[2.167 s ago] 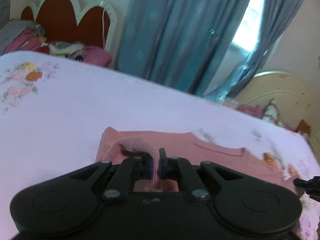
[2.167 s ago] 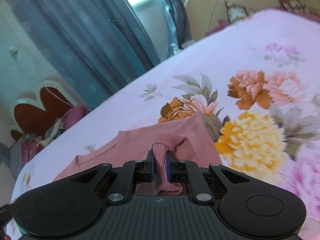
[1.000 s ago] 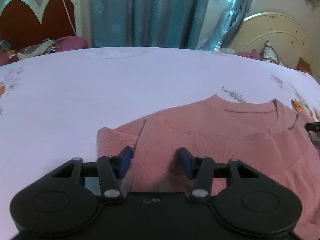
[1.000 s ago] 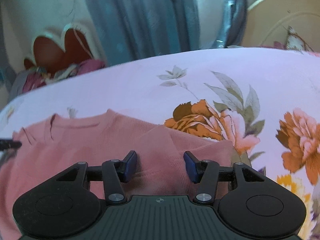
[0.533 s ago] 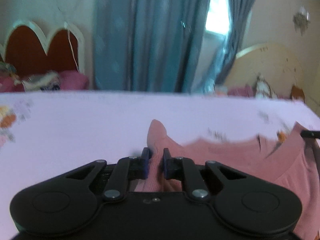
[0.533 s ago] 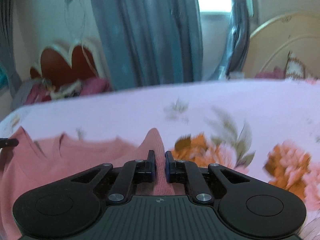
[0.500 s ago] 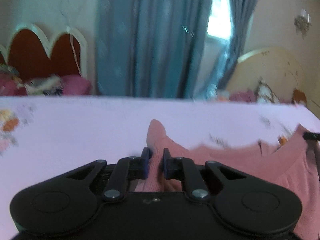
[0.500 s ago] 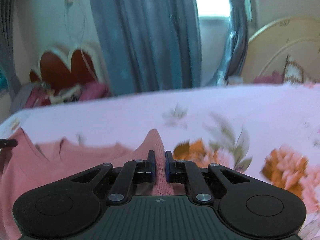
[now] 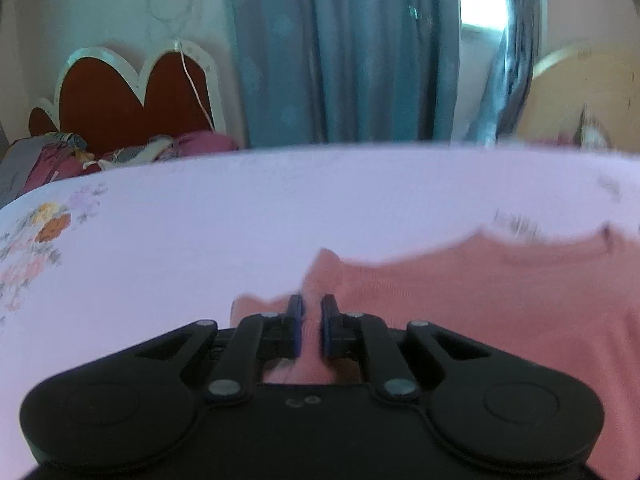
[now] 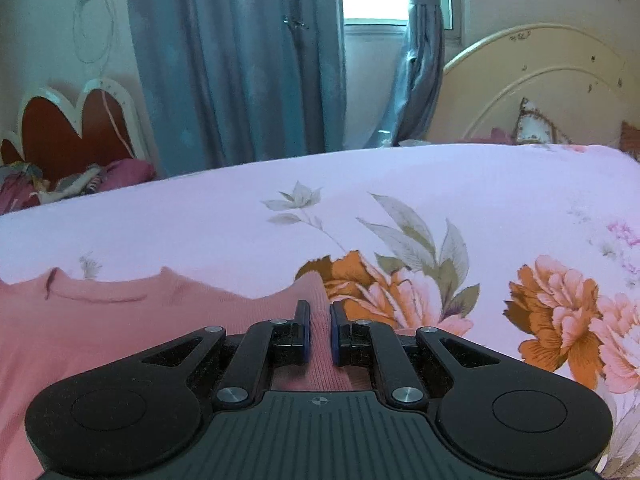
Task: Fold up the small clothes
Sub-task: 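Lift the held hem with both grippers and fold it toward the collar, then open both grippers to release the folded hem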
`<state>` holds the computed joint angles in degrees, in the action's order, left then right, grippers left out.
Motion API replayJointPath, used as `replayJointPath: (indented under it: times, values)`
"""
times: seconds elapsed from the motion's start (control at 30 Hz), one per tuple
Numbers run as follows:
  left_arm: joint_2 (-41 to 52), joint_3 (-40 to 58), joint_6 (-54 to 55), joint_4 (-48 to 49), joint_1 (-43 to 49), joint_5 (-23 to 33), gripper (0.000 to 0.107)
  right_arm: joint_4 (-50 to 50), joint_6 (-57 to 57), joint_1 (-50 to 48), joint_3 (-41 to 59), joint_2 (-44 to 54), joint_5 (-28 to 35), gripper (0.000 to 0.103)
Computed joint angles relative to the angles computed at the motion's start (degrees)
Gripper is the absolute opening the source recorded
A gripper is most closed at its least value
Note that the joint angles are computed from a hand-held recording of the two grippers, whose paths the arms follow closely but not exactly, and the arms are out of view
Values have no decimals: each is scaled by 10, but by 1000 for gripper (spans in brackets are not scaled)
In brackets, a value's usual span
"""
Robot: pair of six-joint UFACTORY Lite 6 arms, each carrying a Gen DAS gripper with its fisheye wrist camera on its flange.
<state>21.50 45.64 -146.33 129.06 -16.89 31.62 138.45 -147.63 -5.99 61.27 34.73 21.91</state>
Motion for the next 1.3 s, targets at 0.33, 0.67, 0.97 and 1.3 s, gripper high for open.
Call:
replayJointPath:
  times: [0.33,0.67,0.97,1.3]
  values:
    - [-73,-48,65,-85,-21,35,65,2,-4,-23,-81,-95,36,49]
    - [-195,-120,89,-168,-184,22,61,-99,120,78,-234,-269,29,49]
    - [-100,-99,82,-224,-276,65,59,112,-56,207,-294,-279,11,41]
    - [-197,-238,30,-247,-261,89,68,12,-24,49,-349,-288,54,41]
